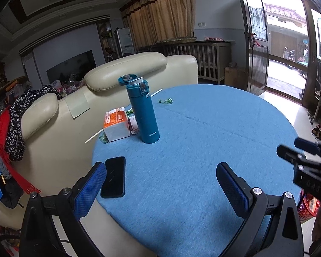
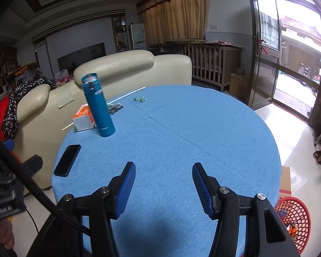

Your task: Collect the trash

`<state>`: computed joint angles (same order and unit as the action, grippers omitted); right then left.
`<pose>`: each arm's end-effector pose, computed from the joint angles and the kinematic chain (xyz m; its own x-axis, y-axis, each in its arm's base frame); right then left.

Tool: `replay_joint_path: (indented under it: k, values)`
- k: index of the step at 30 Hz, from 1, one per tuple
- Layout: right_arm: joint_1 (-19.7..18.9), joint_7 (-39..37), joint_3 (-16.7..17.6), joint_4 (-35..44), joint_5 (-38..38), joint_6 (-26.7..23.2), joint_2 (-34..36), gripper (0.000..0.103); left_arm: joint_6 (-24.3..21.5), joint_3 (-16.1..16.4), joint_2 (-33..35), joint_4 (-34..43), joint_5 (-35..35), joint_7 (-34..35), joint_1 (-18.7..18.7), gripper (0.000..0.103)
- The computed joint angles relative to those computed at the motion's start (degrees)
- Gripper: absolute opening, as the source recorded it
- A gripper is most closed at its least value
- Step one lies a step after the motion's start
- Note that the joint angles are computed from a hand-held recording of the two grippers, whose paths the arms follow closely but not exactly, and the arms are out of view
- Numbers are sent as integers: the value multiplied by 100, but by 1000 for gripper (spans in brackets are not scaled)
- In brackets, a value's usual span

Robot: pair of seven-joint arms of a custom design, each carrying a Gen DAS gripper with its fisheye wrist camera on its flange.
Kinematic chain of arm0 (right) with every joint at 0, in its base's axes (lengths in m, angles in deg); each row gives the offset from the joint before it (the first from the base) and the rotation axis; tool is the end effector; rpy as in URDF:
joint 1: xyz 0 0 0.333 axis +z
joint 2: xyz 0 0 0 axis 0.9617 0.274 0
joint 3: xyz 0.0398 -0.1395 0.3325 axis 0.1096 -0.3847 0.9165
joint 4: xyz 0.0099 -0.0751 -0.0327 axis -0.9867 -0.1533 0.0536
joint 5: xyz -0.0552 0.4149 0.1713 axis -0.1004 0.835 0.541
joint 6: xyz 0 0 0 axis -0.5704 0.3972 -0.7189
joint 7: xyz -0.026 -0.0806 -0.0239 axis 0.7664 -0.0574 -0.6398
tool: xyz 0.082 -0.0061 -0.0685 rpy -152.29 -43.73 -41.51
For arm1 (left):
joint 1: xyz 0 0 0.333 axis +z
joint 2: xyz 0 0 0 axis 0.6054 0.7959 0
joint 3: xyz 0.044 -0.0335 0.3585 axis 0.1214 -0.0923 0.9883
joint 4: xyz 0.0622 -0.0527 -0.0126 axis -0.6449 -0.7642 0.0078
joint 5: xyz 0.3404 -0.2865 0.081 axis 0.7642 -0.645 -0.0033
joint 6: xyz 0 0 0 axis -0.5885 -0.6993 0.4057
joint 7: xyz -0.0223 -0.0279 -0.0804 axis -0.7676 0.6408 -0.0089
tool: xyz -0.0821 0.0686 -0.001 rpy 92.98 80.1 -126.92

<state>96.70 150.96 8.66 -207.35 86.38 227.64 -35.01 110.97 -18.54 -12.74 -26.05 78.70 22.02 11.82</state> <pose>0.5433 0.2115 0.5843 0.4741 -0.8789 -0.0522 -0.5645 -0.2579 -0.7841 0.4582 -0.4193 0.6098 0.3512 -0.9264 -0.1362 -0.5897 -0.1059 -0.8007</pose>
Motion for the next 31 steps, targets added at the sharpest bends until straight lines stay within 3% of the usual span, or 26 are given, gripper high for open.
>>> replay_joint_path:
  k: [23, 29, 31]
  values:
    - [-343, -126, 41, 507, 341, -96, 577, 59, 218, 422, 836, 862, -19, 398, -133, 102]
    - [-437, -111, 105, 621, 303, -164, 742, 59, 470, 518, 958, 875, -13, 355, -122, 102]
    - [-505, 68, 146, 681, 93, -117, 889, 65, 634, 577, 1097, 901, -95, 393, -80, 102]
